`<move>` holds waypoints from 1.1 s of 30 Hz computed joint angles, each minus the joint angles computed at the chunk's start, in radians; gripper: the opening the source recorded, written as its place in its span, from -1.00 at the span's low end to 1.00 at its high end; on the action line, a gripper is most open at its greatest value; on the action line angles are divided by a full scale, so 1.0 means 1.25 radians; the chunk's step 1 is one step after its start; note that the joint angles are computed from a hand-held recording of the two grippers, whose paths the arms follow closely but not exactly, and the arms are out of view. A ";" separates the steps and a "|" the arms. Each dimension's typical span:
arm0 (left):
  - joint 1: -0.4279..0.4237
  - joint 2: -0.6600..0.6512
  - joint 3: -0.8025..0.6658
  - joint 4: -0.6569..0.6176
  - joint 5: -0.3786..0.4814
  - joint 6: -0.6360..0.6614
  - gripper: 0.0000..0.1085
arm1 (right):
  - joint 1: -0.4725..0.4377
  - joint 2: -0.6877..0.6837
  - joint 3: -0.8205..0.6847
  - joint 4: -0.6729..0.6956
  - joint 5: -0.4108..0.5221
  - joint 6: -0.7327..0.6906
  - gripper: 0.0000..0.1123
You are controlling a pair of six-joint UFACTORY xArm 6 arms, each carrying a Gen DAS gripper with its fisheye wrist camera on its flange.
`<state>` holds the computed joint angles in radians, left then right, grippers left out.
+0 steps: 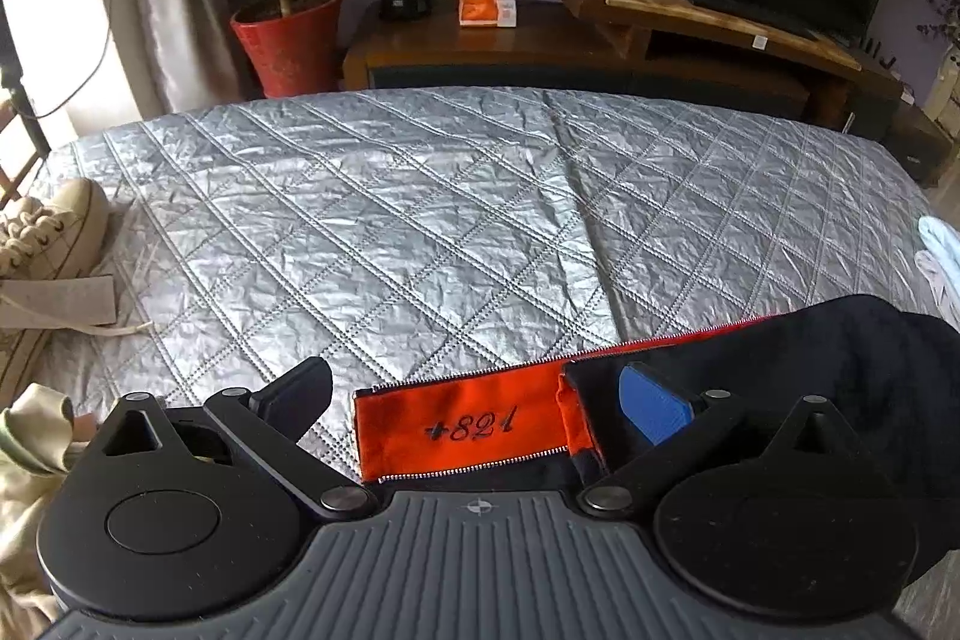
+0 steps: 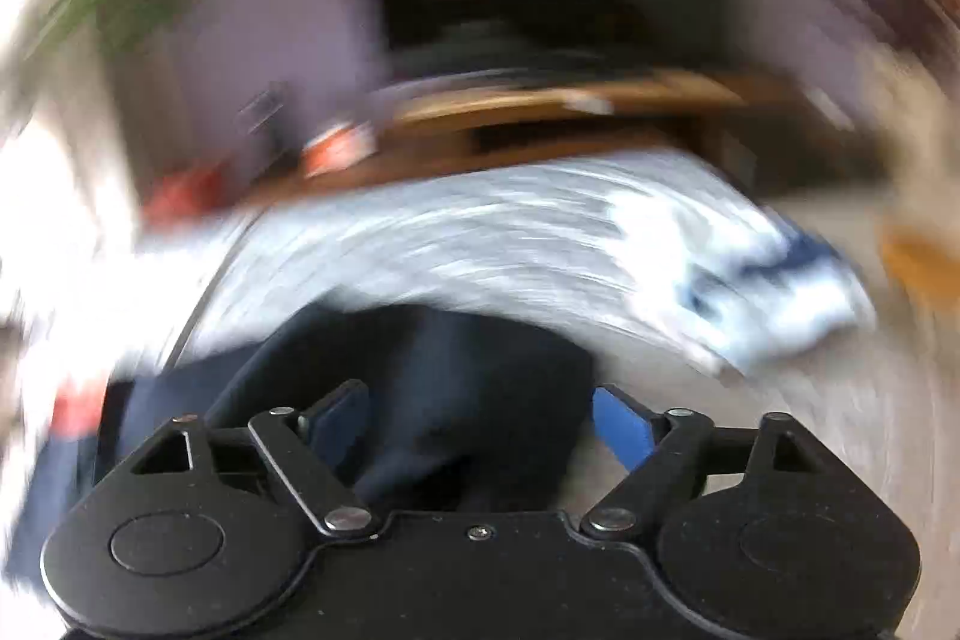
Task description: Fold clothes
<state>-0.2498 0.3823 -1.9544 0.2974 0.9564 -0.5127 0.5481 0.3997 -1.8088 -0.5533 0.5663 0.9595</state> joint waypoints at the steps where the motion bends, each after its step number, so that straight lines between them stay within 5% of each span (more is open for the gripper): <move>1: -0.001 0.002 -0.002 0.000 0.001 0.002 0.89 | -0.021 -0.003 0.013 0.005 0.006 0.084 0.35; 3: -0.004 0.005 -0.006 0.001 0.002 0.009 0.89 | -0.042 0.003 0.026 0.009 0.037 0.165 0.13; 5: -0.007 0.007 -0.007 0.002 0.002 0.017 0.89 | -0.049 0.038 0.001 0.070 0.079 0.115 0.07; 9: -0.011 0.013 -0.012 0.007 0.006 0.017 0.89 | -0.040 0.069 0.005 0.221 -0.051 0.003 -0.03; 16: -0.017 0.020 -0.017 0.010 0.007 0.025 0.89 | -0.025 0.135 -0.093 0.315 -0.039 -0.067 -0.01; 22: -0.019 0.020 -0.016 0.010 0.007 0.029 0.89 | -0.017 0.144 -0.049 0.766 -0.186 -0.302 -0.06; 25: -0.019 0.019 -0.016 0.010 0.007 0.028 0.89 | -0.002 0.140 -0.041 0.975 -0.215 -0.455 -0.54; 29: -0.020 0.019 -0.016 0.008 0.007 0.031 0.89 | 0.005 0.154 -0.085 0.864 -0.193 -0.430 -0.86; 33: -0.019 0.020 -0.018 0.007 0.007 0.030 0.89 | 0.013 0.141 -0.104 0.845 -0.178 -0.526 -0.91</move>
<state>-0.2740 0.4075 -1.9770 0.3057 0.9649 -0.4748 0.5647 0.5762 -1.9389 0.5029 0.3442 0.3025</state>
